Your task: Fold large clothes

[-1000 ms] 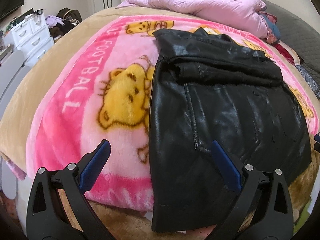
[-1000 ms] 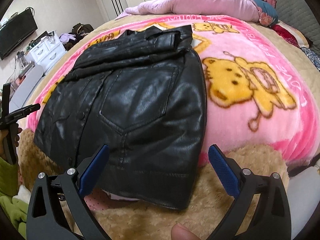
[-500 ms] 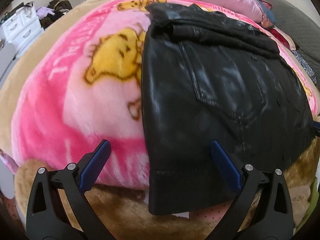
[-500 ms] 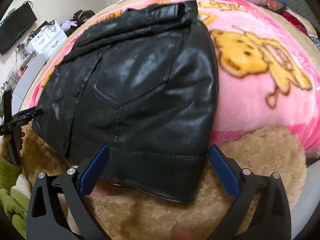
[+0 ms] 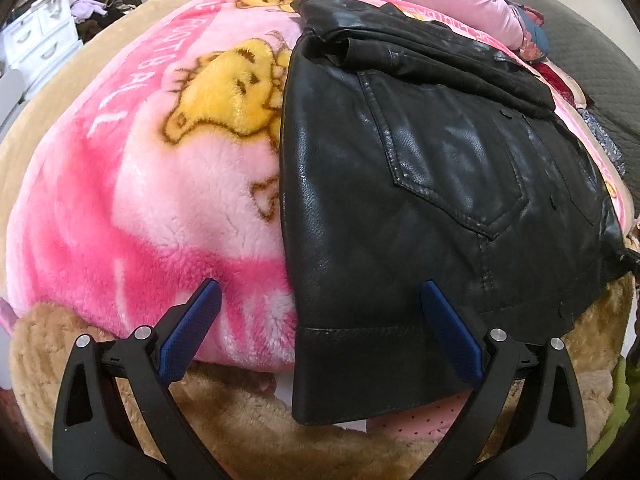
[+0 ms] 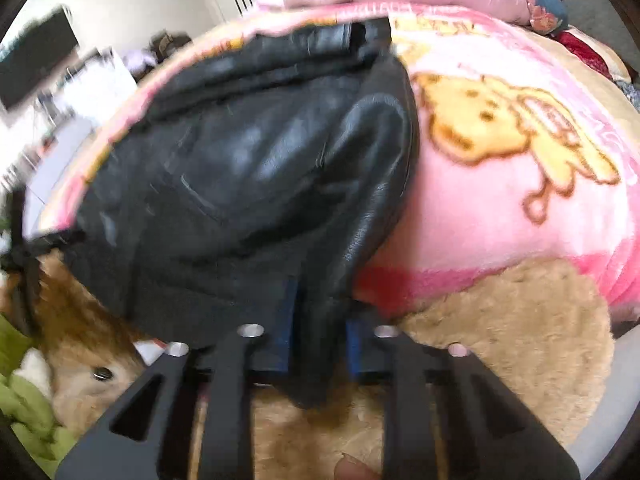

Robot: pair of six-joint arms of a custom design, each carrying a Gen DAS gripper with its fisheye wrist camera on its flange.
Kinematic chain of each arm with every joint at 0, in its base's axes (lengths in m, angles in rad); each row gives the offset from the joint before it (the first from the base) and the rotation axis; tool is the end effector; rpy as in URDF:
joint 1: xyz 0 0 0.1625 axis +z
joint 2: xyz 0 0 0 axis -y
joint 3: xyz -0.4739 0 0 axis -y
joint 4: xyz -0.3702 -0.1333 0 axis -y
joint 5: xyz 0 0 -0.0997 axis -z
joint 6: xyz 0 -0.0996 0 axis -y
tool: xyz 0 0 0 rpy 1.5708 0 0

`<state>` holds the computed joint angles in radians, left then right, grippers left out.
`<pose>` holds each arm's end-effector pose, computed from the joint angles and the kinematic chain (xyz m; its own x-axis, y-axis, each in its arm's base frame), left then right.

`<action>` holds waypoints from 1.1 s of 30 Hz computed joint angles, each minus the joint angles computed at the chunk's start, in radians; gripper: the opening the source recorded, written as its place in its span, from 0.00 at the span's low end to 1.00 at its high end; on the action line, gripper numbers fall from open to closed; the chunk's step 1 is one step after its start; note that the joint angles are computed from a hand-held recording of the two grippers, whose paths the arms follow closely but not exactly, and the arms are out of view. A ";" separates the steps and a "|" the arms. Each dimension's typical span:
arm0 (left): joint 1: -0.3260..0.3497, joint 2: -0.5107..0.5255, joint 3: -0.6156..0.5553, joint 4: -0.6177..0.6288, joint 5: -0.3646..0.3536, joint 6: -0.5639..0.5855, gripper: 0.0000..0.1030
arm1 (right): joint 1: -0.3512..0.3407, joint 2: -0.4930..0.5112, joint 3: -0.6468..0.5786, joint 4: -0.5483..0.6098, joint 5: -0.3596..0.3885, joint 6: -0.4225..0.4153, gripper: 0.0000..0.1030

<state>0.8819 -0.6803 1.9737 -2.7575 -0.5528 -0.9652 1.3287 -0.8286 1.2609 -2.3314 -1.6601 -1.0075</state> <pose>-0.1898 -0.5735 0.0419 -0.7176 -0.4012 -0.5693 0.0739 0.7689 -0.6351 -0.0669 -0.7898 0.2949 -0.7045 -0.6346 0.3177 -0.6906 0.7162 -0.1008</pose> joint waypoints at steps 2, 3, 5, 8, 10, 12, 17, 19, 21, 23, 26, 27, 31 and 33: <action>0.000 -0.002 0.005 -0.011 -0.009 0.003 0.91 | -0.010 -0.027 0.008 0.017 0.090 -0.013 0.12; 0.000 -0.003 0.006 -0.015 -0.012 0.004 0.91 | -0.013 -0.039 0.014 0.018 0.126 -0.023 0.12; 0.000 -0.004 0.012 -0.032 -0.019 0.016 0.91 | -0.019 -0.055 0.009 0.041 0.207 -0.023 0.11; -0.004 -0.005 0.020 -0.075 -0.023 0.050 0.76 | -0.020 -0.057 -0.024 0.079 0.290 -0.005 0.10; -0.007 -0.009 0.021 -0.088 -0.022 0.070 0.66 | -0.018 -0.052 -0.044 0.097 0.326 0.008 0.10; -0.009 -0.013 0.018 -0.085 -0.016 0.071 0.46 | -0.007 -0.046 -0.046 0.088 0.339 0.016 0.10; -0.024 -0.014 0.025 -0.192 -0.020 0.146 0.07 | -0.002 -0.039 -0.052 0.067 0.375 0.034 0.10; -0.033 -0.018 0.028 -0.227 -0.012 0.173 0.06 | -0.003 -0.039 -0.052 0.060 0.380 0.041 0.10; -0.040 -0.025 0.034 -0.275 -0.011 0.202 0.05 | -0.007 -0.044 -0.050 0.058 0.391 0.053 0.10; -0.051 -0.034 0.039 -0.330 0.000 0.233 0.04 | -0.009 -0.044 -0.056 0.058 0.404 0.070 0.10; -0.059 -0.045 0.021 -0.393 0.022 0.302 0.04 | -0.004 -0.035 -0.080 0.068 0.417 0.093 0.10; -0.061 -0.047 0.011 -0.404 0.030 0.321 0.03 | -0.001 -0.032 -0.089 0.073 0.422 0.099 0.10; -0.069 -0.037 -0.046 -0.487 0.074 0.443 0.02 | 0.017 -0.013 -0.135 0.069 0.449 0.131 0.10; -0.069 -0.033 -0.069 -0.539 0.082 0.498 0.00 | 0.024 -0.001 -0.161 0.070 0.461 0.147 0.10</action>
